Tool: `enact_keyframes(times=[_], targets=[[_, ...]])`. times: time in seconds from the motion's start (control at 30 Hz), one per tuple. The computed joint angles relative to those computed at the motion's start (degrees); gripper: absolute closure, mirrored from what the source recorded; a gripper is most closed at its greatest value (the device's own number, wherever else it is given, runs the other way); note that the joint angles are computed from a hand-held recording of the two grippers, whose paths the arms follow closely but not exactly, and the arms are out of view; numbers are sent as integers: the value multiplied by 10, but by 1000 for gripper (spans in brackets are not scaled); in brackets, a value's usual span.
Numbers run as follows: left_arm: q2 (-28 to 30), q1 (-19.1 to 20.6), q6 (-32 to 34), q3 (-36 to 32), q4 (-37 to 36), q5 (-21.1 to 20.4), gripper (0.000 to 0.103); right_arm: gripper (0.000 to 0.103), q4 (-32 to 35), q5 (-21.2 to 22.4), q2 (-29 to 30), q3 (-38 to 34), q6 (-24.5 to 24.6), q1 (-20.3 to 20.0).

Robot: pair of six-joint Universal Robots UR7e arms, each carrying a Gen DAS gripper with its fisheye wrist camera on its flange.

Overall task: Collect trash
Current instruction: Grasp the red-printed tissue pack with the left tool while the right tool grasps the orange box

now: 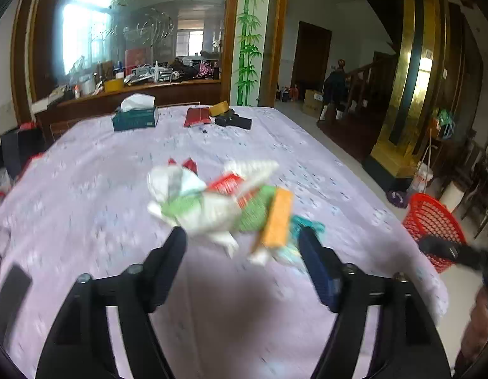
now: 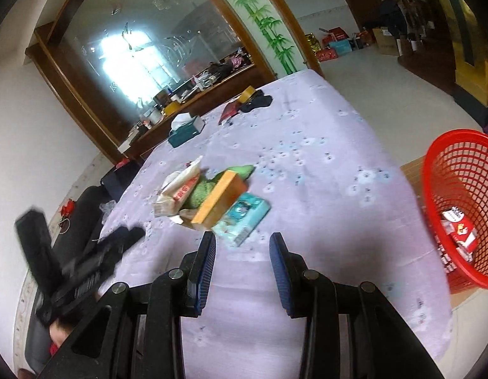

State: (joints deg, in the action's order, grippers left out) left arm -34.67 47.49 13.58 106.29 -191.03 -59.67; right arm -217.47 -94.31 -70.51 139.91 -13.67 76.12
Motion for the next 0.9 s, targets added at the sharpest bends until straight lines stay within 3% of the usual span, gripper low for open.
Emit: enact_keyframes(times=[0.1,0.27,0.3,0.37,0.43,0.53,0.77,0.9], targets=[[26,13,14,-72,67,0,20,64,-13,-16,11,1,-1,9],[71,34,0,-170,188,8,20,64,-11,-17,-7,16,6,-3],[80,38,-7,-186,203,12,23,64,-13,-16,-11,19,5,-7],[94,44,-21,-211,234,17,44,63,-15,-17,-16,24,3,-11],[98,54,-40,-226,259,-7,60,63,-12,-13,-20,25,4,-15],[93,54,-47,-208,228,-13,60,64,-7,-9,-20,23,6,-18],[14,38,-40,-83,101,-54,60,64,43,-24,-5,-14,10,3],[-24,24,-40,-7,23,-35,60,64,95,-34,15,-60,15,29]])
